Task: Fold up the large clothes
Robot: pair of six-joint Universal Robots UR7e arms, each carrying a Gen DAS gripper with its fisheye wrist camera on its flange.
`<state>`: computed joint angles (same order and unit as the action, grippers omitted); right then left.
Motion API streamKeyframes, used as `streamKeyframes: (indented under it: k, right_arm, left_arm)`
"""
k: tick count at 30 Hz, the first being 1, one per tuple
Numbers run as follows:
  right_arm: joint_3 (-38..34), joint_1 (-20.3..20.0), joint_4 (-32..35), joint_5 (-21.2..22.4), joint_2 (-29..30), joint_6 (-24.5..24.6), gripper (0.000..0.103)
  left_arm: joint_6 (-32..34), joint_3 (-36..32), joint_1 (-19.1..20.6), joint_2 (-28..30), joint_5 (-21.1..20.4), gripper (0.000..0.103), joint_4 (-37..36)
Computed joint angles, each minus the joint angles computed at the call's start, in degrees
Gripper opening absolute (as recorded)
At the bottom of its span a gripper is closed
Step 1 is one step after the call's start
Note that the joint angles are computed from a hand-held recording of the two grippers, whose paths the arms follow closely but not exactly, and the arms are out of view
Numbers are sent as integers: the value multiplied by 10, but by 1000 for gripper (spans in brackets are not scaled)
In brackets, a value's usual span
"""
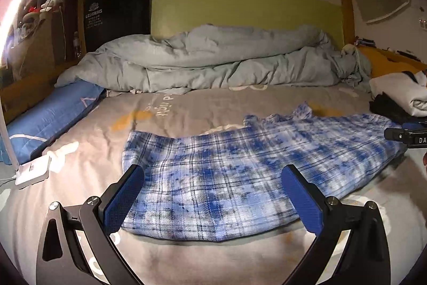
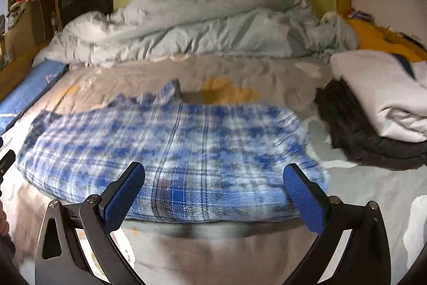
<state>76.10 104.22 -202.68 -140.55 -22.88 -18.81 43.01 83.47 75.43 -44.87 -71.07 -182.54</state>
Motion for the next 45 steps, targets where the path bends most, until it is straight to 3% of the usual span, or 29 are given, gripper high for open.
streamKeyframes:
  k: [5,8,12,16,18,25,29,31,34,45]
  right_arm:
    - [6,-20,108,20,-14,69,103]
    - [7,-30,140,30,-16,96,103]
    - [-1,-41,212,26,-16,122,103]
    - [-7,-39,196,11,-4,107,103]
    - [-2,-34,190,10,-11,122,102]
    - [7,0,95,1,-31,97,102]
    - [-29,11,93,-35,-18,91,102]
    - [-47,13,100,-55,-10,112,102]
    - [-52,13,147,-50,-16,152,102]
    - [-58,21,111,-86,-15,103,102]
  left_arm:
    - [20,-10,7,25,8,103,-26]
    - [19,-22,6,34,27,103,-14]
    - [14,-21,10,32,15,103,-20]
    - [24,-11,10,29,5,103,-41]
    - [32,-6,9,27,0,103,-50]
    - [27,22,12,1,-48,103,-59]
    - [10,42,7,-20,-59,103,-43]
    - [12,54,2,-27,-64,103,-46]
    - [-1,69,-4,-33,-66,103,-48]
    - [-5,86,-9,-31,-49,103,-69]
